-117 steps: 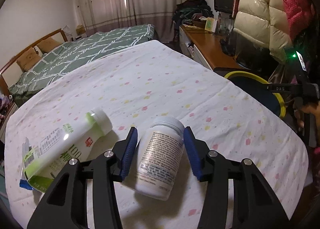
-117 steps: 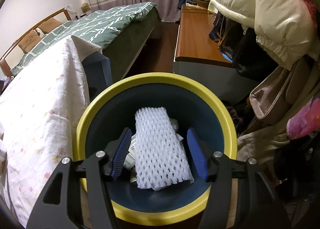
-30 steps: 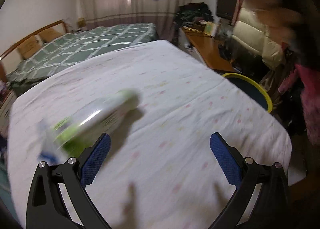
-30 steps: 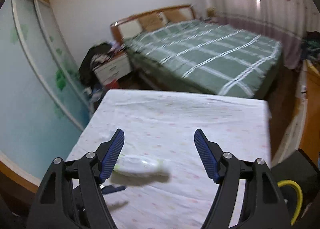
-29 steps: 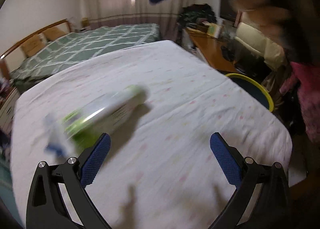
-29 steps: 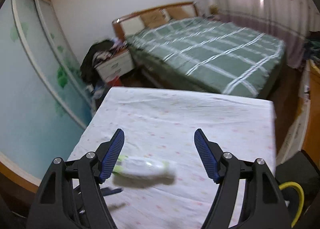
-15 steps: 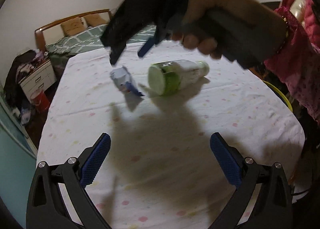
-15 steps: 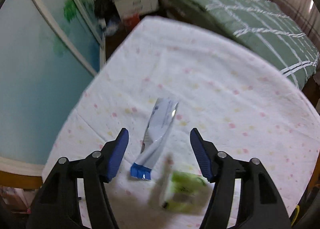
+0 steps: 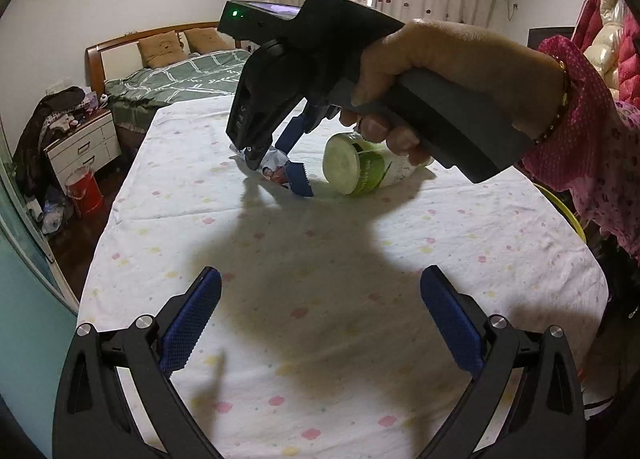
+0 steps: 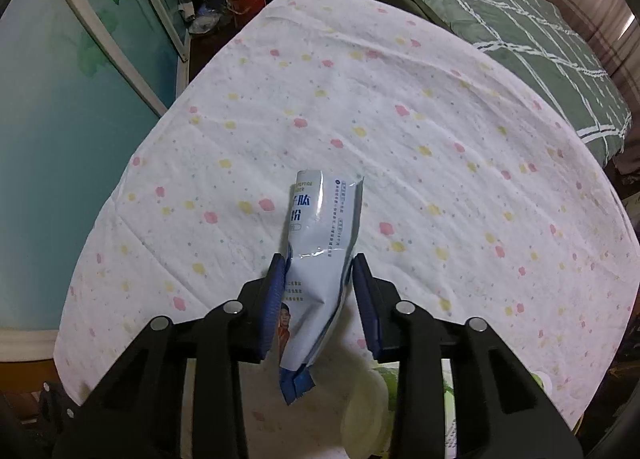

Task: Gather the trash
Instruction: 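Carry the pouch with the right tool and drop it into the bin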

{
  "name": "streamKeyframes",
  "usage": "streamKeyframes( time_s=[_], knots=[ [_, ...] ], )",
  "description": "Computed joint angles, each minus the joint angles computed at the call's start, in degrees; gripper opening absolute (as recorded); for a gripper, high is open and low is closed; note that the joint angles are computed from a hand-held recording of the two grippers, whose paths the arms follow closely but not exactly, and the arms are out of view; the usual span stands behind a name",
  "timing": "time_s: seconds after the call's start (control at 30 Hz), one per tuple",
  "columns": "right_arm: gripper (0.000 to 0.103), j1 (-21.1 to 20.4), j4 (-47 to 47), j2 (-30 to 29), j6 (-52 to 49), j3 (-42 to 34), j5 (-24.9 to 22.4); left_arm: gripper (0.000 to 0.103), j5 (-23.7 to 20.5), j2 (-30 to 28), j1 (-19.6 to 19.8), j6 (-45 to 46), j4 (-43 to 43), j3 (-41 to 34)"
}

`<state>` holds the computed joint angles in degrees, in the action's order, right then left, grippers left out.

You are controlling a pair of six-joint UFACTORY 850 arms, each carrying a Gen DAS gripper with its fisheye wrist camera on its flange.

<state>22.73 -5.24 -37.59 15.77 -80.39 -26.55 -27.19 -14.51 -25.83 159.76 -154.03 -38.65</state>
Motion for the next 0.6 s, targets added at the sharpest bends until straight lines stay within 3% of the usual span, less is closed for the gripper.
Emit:
streamKeyframes(
  time_s=[0.27,0.47,0.6],
  knots=[
    [0.028,-0.1,5.4,5.4,-4.7,4.7,5.1,0.098,0.4,-0.2,-0.8,0.7,-2.3,-0.2],
    [0.028,-2.1,16.6,14.4,-14.9,12.8,10.5,0.098,1.1,-0.4,-1.4,1.7,-3.0,-0.5],
    [0.028,-3.5,17.9,21.9,-15.9,19.9,14.8,0.098,1.7,-0.6,-2.2,2.4,-3.7,-1.0]
  ],
)
